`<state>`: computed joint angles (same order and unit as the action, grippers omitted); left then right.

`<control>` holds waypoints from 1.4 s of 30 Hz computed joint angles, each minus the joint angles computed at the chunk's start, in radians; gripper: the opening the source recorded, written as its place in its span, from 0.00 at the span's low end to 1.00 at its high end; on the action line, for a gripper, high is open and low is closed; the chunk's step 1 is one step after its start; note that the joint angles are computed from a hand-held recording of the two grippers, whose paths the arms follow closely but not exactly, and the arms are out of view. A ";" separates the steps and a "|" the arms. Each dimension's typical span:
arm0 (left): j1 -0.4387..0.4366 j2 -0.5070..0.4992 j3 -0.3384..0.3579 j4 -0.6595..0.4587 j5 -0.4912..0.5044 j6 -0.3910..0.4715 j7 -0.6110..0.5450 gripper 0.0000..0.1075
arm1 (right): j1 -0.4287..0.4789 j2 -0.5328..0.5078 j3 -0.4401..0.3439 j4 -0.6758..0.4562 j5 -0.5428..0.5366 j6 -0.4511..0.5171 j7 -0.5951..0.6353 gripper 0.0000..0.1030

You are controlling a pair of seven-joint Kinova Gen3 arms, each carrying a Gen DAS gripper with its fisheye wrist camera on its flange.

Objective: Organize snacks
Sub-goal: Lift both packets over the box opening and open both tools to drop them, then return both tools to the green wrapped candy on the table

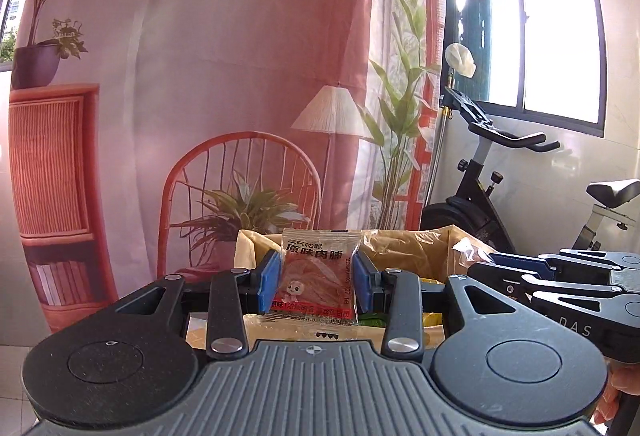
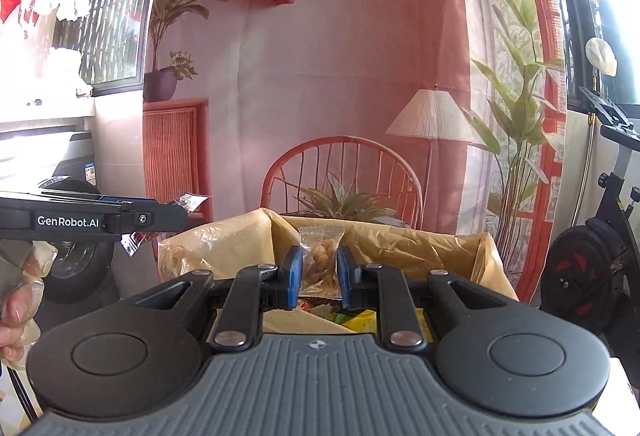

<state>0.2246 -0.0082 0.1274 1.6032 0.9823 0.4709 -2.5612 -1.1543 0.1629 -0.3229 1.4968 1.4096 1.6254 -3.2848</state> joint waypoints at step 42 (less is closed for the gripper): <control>-0.208 0.095 -0.021 -0.175 -0.155 0.476 0.074 0.57 | -0.023 -0.010 -0.051 0.000 -0.107 0.092 -0.253 0.44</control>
<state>0.0161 0.0867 0.1060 1.4282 0.8274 0.9469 -2.4873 -1.1771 0.1530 -0.3737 1.4966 1.3022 1.7175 -3.5378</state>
